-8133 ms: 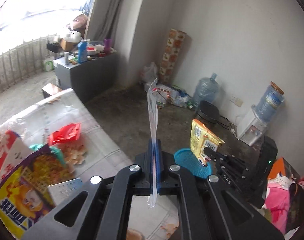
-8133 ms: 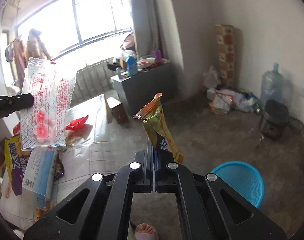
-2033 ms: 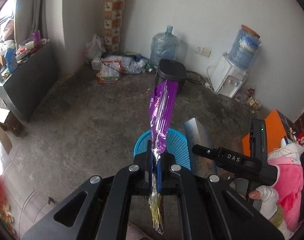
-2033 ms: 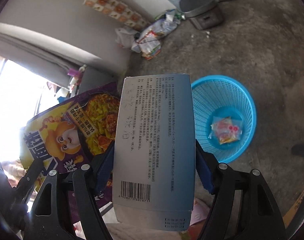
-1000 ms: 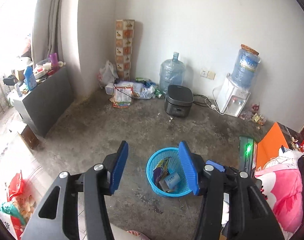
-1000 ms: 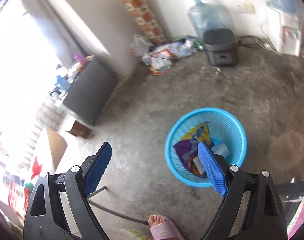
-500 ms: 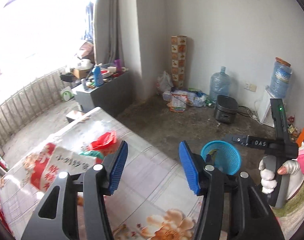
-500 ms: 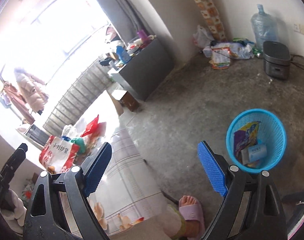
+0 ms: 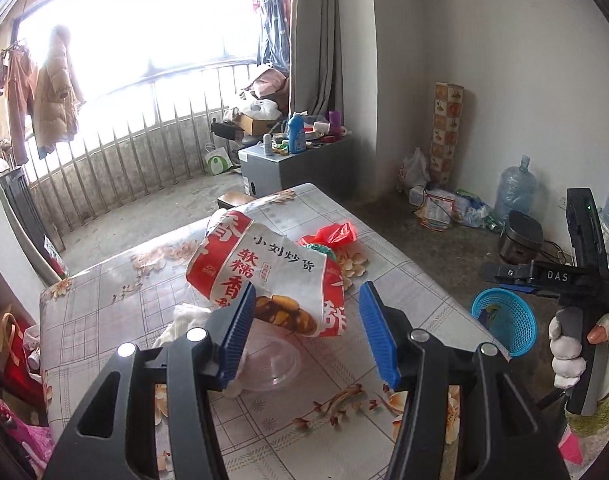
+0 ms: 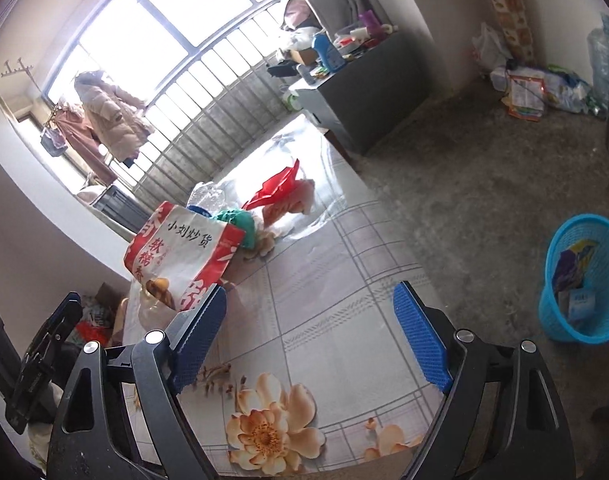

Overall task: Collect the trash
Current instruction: 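Move both tools back to the table toward the red-and-white bag and green bag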

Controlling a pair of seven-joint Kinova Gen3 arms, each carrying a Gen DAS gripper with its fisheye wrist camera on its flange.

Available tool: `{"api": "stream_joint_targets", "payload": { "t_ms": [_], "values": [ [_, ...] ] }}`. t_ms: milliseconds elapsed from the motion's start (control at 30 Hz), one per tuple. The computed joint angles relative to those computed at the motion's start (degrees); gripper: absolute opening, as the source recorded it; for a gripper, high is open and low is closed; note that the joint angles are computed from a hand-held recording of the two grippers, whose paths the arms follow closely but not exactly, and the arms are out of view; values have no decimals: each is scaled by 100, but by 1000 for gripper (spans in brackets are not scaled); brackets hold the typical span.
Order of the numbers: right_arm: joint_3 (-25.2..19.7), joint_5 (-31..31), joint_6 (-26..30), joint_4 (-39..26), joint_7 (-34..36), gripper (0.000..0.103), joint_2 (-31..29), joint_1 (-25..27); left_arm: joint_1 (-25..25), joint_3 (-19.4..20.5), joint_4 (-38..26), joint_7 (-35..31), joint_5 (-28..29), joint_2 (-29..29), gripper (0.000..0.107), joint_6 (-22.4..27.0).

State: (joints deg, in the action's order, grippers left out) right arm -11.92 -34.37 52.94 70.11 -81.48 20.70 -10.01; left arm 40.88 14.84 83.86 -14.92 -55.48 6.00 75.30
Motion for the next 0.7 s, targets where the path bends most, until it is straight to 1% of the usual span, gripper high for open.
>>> {"api": "stream_joint_targets", "payload": {
  "t_ms": [133,300,433,567,700],
  "values": [
    [-78,-11,254,-304,-47,75,210,-114,-193,-56,191,30,314,-115,52,-184],
    [-145,13,500,-794,-144,69,567,-284,-745,-207,469,75,1012,-310,52,-941],
    [-197,49,773,-1363,-317,65,976,-417,-1130,-297,554,59,1397,-319,52,-1363],
    [-291,-34,1043,-2037,-554,61,1464,-482,-1421,-413,508,-17,1717,-228,52,-1567],
    [-366,-86,1326,-2802,-789,57,2010,-576,-1592,-522,436,-98,1956,-113,52,-1682]
  ]
}}
